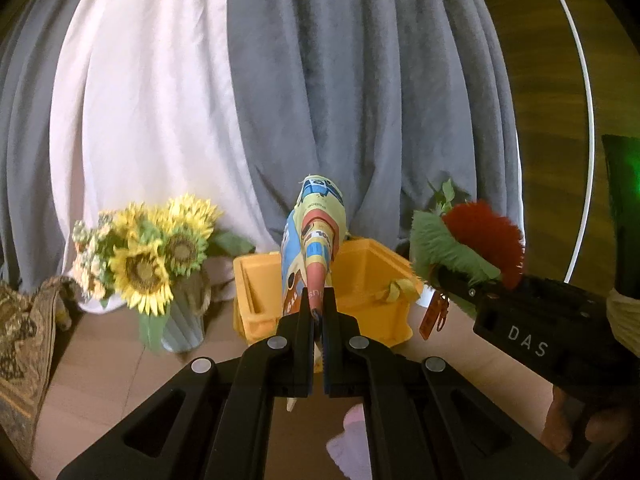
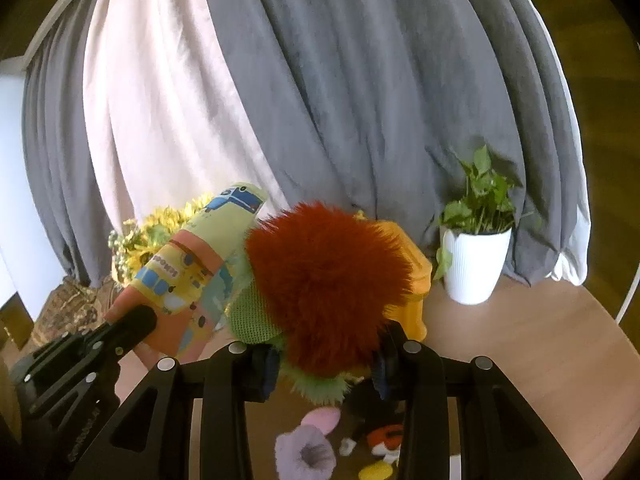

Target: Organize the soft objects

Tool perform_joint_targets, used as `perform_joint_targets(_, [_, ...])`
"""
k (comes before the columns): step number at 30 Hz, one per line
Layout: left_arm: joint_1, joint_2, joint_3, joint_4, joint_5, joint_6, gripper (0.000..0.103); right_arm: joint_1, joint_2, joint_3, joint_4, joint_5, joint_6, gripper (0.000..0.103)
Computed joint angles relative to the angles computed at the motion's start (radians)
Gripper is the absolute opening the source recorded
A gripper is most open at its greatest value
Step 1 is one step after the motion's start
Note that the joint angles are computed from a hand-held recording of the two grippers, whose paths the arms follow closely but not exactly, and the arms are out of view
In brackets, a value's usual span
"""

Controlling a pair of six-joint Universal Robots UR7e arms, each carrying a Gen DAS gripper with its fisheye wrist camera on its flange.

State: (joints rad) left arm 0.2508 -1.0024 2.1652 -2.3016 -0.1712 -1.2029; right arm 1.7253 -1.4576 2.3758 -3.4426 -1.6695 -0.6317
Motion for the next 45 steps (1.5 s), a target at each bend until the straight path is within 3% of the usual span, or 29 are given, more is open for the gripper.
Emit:
perform_joint_targets(4, [0.018, 0.029, 0.007, -0.226, 0.016, 0.208, 0.005, 0.008, 0.021, -0.022, -0.015, 0.002, 0.011, 0.037])
perform_joint_targets(13, [0.086, 0.138, -0.026, -0.832, 0.005, 0.803, 0.005, 0.027, 0.092, -0.085, -0.048, -0.007, 0.026, 0.037])
perform_joint_targets(19, [0.138, 0.184, -0.078, -1.075, -0.038, 1.078, 0.005, 0.033, 0.149, -0.131, -0.077, 0.019, 0.007, 0.037])
perform_joint_targets(26, [0.200, 0.220, -0.149, -1.215, -0.091, 1.316, 0.005, 0.049, 0.218, -0.201, -0.073, 0.004, 0.011, 0.037])
perform_joint_targets(31, [0.247, 0.241, -0.195, -1.259, -0.140, 1.423, 0.005, 0.052, 0.263, -0.255, -0.054, -0.001, 0.019, 0.037])
perform_joint_targets(45, [0.352, 0.277, -0.283, -1.149, -0.240, 1.496, 0.005, 0.034, 0.381, -0.402, 0.008, -0.030, 0.020, 0.037])
